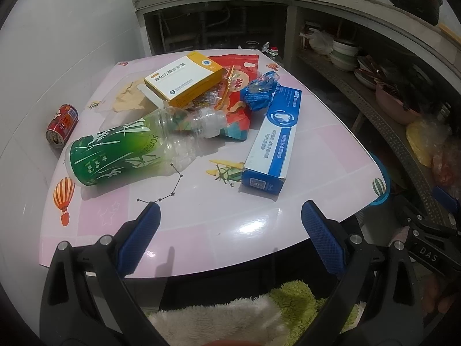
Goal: Collect trash
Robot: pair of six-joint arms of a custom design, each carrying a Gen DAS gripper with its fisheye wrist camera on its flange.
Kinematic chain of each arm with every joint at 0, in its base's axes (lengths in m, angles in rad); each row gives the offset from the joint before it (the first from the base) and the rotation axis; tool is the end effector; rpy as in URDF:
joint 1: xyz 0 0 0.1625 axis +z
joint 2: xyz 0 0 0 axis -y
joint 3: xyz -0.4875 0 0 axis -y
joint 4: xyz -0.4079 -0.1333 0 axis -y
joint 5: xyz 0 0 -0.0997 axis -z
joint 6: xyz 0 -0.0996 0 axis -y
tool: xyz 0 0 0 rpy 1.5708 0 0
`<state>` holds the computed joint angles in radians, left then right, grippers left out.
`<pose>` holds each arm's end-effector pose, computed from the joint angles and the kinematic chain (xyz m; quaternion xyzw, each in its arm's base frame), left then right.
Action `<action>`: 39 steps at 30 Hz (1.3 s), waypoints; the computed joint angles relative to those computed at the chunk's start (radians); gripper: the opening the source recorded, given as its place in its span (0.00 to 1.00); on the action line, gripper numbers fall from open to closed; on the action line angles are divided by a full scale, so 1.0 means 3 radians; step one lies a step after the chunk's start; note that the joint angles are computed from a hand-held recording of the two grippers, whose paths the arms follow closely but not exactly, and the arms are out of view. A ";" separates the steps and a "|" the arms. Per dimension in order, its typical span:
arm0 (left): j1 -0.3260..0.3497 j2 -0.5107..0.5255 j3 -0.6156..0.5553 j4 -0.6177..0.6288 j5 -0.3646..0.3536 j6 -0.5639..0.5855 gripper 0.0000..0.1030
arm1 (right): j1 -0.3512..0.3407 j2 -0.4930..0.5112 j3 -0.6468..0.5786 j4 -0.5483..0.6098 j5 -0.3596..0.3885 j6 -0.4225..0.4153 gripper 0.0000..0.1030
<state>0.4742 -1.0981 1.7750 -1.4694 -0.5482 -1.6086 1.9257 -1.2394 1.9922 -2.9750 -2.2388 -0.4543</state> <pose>-0.4114 -0.4565 0.2341 -0.0247 0.8276 -0.3704 0.4210 0.2697 -0.5218 0.3429 0.2559 -0.8641 0.2865 0.3252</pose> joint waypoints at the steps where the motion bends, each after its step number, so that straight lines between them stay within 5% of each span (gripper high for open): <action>1: 0.0000 -0.0001 0.0001 -0.0002 -0.0001 0.0001 0.91 | 0.0001 -0.0002 -0.0002 0.0005 0.0000 0.0001 0.94; 31: -0.0008 -0.0036 0.0053 -0.0021 0.0061 0.0033 0.91 | 0.0009 0.0009 0.0008 -0.0014 -0.0001 0.0005 0.94; 39: 0.0019 -0.0071 0.0109 -0.0211 0.0076 0.0215 0.91 | 0.0055 0.0117 -0.0034 -0.0171 -0.0173 -0.0077 0.94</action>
<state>0.4799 -1.1193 1.8077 -1.5328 -0.5254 -1.5441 1.9421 -1.2043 1.9819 -3.0262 -2.2906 -0.4775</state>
